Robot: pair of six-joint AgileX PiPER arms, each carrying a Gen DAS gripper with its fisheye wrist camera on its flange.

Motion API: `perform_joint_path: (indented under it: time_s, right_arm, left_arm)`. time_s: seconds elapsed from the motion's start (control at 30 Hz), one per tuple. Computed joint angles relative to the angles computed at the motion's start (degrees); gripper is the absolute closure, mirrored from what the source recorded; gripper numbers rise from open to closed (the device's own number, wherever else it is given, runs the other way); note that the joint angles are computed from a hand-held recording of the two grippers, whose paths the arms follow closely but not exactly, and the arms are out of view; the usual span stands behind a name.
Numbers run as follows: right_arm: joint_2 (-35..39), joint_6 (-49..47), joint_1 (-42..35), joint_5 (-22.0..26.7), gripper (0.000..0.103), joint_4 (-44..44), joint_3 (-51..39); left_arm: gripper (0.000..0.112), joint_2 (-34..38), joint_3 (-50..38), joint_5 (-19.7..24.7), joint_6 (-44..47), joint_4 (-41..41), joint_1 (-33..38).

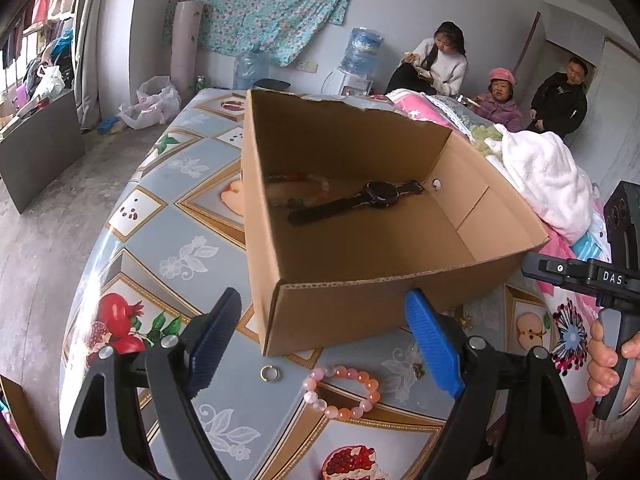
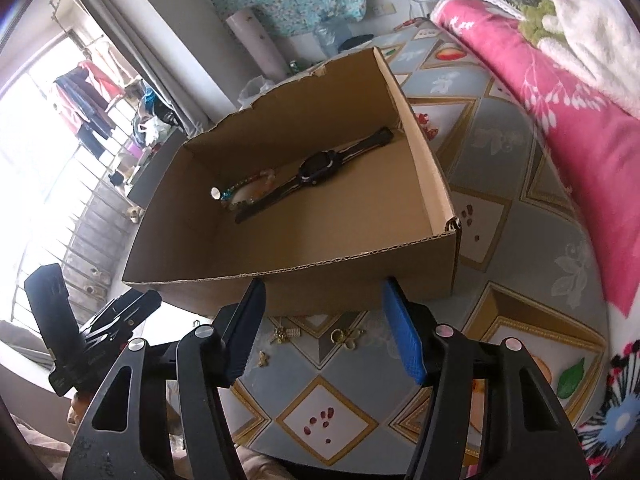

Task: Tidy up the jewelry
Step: 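Raise both grippers out of the box and pull them back, then move both grippers back over the pink bead bracelet and gold ring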

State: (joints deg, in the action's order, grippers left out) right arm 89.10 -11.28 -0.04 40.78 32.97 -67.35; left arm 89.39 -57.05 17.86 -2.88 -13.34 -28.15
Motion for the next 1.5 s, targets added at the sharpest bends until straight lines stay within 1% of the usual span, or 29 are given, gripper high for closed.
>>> perform_joint_path:
  time_s: [0.17, 0.23, 0.3, 0.33, 0.4, 0.47, 0.53, 0.6, 0.67, 0.7, 0.8, 0.97, 1.13, 1.23, 1.27, 1.33, 1.5]
  right_arm:
    - [-0.3, 1.3, 0.6, -0.2, 0.046, -1.6, 0.0]
    - [-1.5, 5.8, 2.4, -1.3, 0.044, -7.2, 0.4]
    - [-2.8, 10.0, 4.2, -2.0, 0.04, -12.7, 0.9]
    - [-3.4, 10.7, 4.7, -2.0, 0.036, -13.7, 1.3]
    - [-4.7, 12.3, 5.7, -2.4, 0.032, -15.9, 2.3]
    - [-5.8, 15.2, 7.3, -2.9, 0.023, -19.5, 3.0]
    - [-6.9, 19.4, 9.8, -2.8, 0.02, -24.9, 3.5]
    - [-7.7, 23.9, 12.8, -2.4, 0.014, -30.9, 3.9]
    - [-8.3, 26.8, 15.5, -2.3, 0.009, -35.1, 4.7]
    - [-8.7, 28.9, 17.4, -2.1, 0.008, -38.0, 5.3]
    - [-8.8, 32.7, 21.5, -1.2, 0.008, -42.5, 6.5]
    - [-7.1, 34.4, 25.7, 0.0, 0.008, -43.9, 9.1]
    - [-5.5, 36.8, 27.5, 1.1, 0.008, -45.2, 10.9]
    - [-4.3, 38.2, 27.4, 1.5, 0.008, -46.0, 11.2]
    - [-4.0, 38.5, 27.4, 1.7, 0.008, -46.0, 11.4]
    - [-3.1, 38.3, 26.9, 1.6, 0.008, -45.6, 11.5]
    - [-1.4, 39.1, 26.3, 1.2, 0.008, -46.1, 11.5]
  left_arm:
    - [0.03, -0.2, 0.1, -0.1, -2.4, 2.2, -0.5]
    - [0.03, -0.7, 0.5, -0.3, -3.2, 3.1, -0.7]
    - [0.03, -1.4, 1.0, -0.2, -3.8, 4.0, -0.9]
    - [0.03, -1.8, 1.3, -0.3, -4.7, 4.9, -1.1]
    - [0.03, -3.0, 2.4, -0.5, -6.6, 7.0, -1.5]
    - [0.03, -3.9, 3.1, -0.3, -9.6, 10.0, -1.9]
    - [0.029, -5.1, 4.3, 0.1, -14.5, 14.8, -2.4]
    - [0.028, -6.3, 5.7, 0.5, -17.6, 18.0, -2.7]
    - [0.028, -7.7, 7.4, 1.4, -23.0, 23.3, -3.3]
    - [0.028, -8.0, 7.9, 1.9, -25.1, 25.3, -3.6]
    - [0.028, -9.2, 10.2, 3.6, -27.8, 27.7, -3.9]
    - [0.028, -9.6, 14.0, 6.8, -33.9, 32.5, -5.4]
    - [0.028, -9.0, 17.1, 6.9, -36.2, 34.1, -7.4]
    - [0.028, -7.0, 17.7, 6.1, -35.0, 33.7, -7.9]
    - [0.028, -6.3, 17.5, 6.3, -36.3, 35.1, -8.5]
    - [0.024, -5.7, 17.7, 7.1, -42.4, 42.0, -10.8]
    - [0.017, -4.5, 17.5, 7.2, -44.7, 44.7, -12.0]
